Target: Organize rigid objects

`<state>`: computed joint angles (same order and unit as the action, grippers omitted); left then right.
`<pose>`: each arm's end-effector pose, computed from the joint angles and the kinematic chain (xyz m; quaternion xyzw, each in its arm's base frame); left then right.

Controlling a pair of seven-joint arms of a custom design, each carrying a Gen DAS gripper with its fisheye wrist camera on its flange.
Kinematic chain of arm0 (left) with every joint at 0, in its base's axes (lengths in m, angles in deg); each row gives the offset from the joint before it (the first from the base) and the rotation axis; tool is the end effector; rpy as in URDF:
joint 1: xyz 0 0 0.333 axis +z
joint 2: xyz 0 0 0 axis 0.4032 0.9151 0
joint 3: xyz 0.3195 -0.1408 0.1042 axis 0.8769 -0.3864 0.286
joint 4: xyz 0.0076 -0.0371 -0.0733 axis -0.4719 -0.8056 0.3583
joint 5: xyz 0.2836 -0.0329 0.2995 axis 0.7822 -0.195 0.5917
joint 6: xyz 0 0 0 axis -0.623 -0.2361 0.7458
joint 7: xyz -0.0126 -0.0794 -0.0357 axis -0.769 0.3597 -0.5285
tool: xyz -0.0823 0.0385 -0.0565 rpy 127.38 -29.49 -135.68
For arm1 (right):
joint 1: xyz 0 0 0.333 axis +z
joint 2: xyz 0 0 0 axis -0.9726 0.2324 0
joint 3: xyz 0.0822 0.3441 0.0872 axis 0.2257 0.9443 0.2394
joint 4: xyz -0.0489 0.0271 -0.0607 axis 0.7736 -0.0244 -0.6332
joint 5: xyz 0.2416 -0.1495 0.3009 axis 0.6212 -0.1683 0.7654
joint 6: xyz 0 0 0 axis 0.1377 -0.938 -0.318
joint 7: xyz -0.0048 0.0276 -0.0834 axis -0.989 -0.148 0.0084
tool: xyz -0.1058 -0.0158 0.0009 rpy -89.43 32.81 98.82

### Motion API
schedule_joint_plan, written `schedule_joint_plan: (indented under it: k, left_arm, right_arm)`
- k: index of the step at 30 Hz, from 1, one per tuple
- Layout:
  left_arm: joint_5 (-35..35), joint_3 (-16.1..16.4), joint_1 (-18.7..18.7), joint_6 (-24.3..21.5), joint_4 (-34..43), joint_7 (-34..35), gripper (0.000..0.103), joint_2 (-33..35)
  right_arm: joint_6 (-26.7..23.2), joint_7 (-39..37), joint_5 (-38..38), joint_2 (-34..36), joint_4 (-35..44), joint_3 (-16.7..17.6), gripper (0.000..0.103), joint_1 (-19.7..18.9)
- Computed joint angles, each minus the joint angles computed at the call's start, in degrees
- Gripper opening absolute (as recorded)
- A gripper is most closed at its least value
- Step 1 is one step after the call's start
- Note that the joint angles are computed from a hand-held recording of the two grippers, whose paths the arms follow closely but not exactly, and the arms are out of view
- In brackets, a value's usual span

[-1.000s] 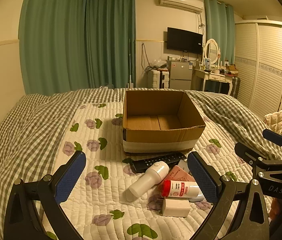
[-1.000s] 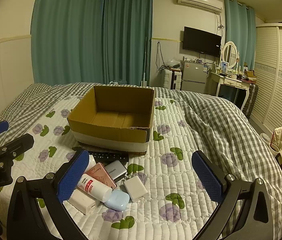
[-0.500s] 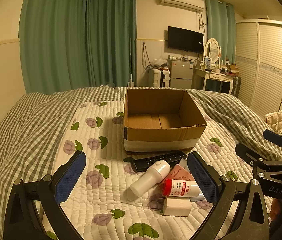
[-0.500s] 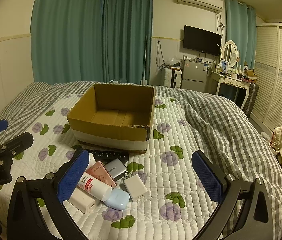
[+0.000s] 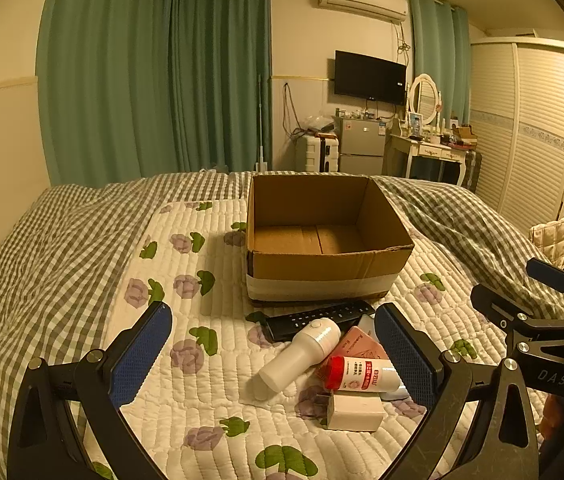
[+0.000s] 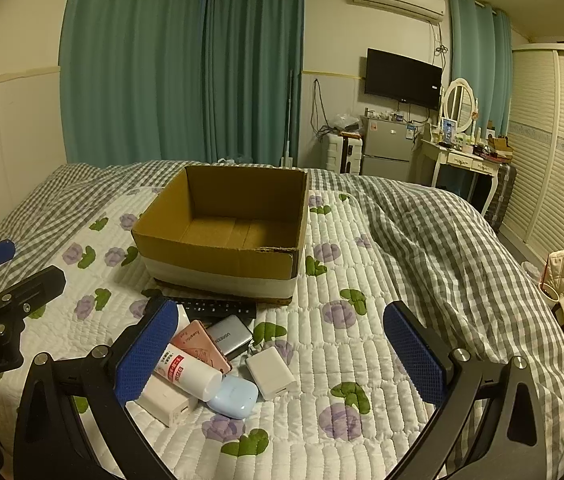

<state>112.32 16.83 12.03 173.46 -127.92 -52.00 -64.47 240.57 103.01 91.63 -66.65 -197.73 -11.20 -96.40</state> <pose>0.6204 -0.2374 0.5434 -0.6138 0.6100 -0.3496 0.3592 0.6446 0.0537 0.5291 -0.6631 0.5552 -0.3269 0.3809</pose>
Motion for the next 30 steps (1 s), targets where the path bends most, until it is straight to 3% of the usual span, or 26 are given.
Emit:
schedule_joint_plan:
  k: [18,30]
  left_arm:
    - [0.05,0.08,0.02,0.11,-0.02,-0.01,0.103,0.06]
    - [-0.31,0.05,0.27,0.16,-0.25,-0.09,0.103,-0.09]
  right_arm:
    - [0.03,-0.14,0.05,0.1,-0.04,1.02,0.103,-0.97]
    - [0.1,1.31,-1.32,0.02,-0.1,-1.11,0.103,0.96]
